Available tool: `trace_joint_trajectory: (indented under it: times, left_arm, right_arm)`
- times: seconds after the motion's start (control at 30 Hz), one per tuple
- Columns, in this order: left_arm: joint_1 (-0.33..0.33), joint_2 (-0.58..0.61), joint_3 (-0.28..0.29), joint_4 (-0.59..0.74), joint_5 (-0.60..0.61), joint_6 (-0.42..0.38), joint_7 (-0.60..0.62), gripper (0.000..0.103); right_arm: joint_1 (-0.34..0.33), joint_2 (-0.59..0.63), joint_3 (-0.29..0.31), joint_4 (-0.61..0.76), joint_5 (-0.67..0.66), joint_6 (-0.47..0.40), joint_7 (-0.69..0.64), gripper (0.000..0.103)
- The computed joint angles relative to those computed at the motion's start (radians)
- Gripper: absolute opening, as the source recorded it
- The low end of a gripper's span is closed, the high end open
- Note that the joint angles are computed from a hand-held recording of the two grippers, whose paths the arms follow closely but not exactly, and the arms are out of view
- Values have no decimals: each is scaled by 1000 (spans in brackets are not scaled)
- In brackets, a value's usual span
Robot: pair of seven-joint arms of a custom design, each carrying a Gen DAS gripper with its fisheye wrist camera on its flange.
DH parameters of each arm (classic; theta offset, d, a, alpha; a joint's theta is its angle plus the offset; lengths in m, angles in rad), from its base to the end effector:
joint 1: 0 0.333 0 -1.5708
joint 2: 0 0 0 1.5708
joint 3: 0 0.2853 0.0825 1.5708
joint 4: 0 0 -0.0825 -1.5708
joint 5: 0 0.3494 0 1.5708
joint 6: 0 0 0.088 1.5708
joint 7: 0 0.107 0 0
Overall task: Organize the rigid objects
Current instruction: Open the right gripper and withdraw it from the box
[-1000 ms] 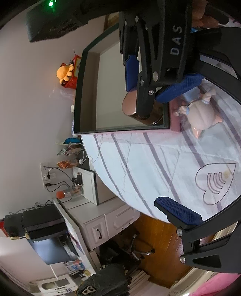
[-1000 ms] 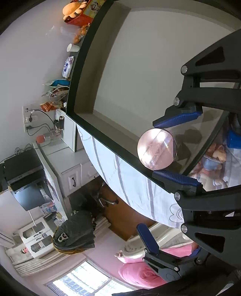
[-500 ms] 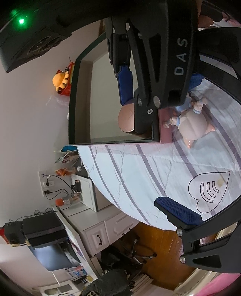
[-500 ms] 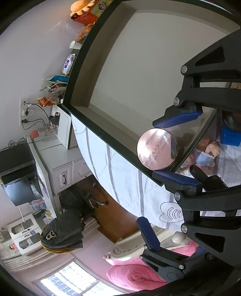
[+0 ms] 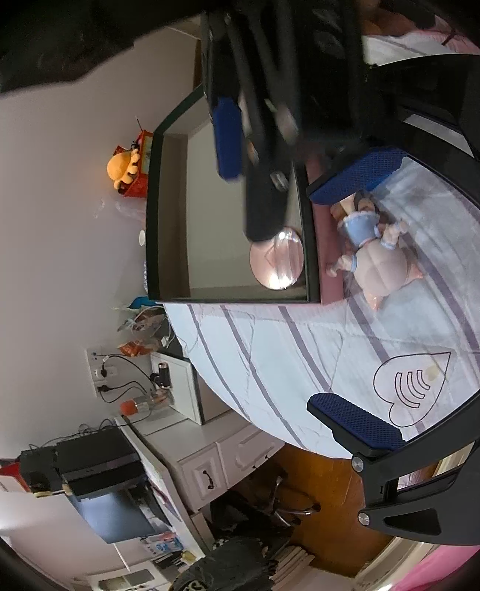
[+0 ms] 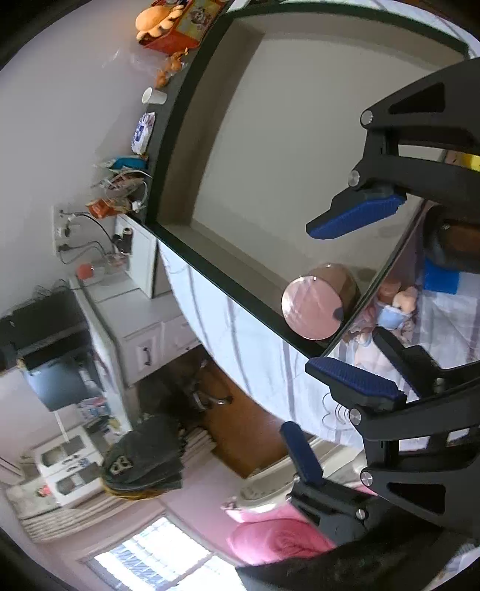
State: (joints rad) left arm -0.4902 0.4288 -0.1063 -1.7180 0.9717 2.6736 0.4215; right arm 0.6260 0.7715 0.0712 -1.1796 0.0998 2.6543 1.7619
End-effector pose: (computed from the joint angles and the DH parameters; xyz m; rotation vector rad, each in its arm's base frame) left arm 0.5320 -0.3814 0.3802 -1.5823 1.9244 -0.7056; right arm 0.5879 0.4646 0.4028 -2.0275 1.3490 -0.1600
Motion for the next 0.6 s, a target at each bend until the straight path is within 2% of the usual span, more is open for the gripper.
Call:
trace_joint_trajectory:
  times: [0.03,0.13,0.3,0.33,0.37,0.43,0.47,0.53,0.6]
  left_arm:
    - [-6,-7,1,-5,9,0,-8,103]
    - [-17,-30,-2,-22,31,-4,-31,103]
    - [-29,-69,-20,-56,67,-16,-72,103]
    - [-33,-83,-24,-70,78,-19,-86,103]
    - [-32,-93,-30,-81,84,-18,-96,103]
    - [-26,-119,-44,-112,80,-15,-114,103]
    - [-27,-136,-47,-134,93,-11,-143,103]
    - [-26,-167,-54,-172,119,-9,-210,103]
    - [-23,-198,-65,-210,147,-18,-278,103]
  right_arm:
    - [8,-36,-16,-57,-9,34,16,69]
    - [105,-169,-153,-263,-140,129,169,79]
    - [260,-387,-350,-600,-410,264,478,79]
    - [283,-417,-379,-644,-461,271,534,79]
    - [339,-459,-443,-702,-558,271,642,80]
    - [407,-515,-519,-765,-714,232,809,81]
    - [433,-548,-546,-803,-794,216,892,81]
    - [445,-598,-559,-863,-893,197,998,82]
    - [432,-638,-550,-919,-945,206,1064,82]
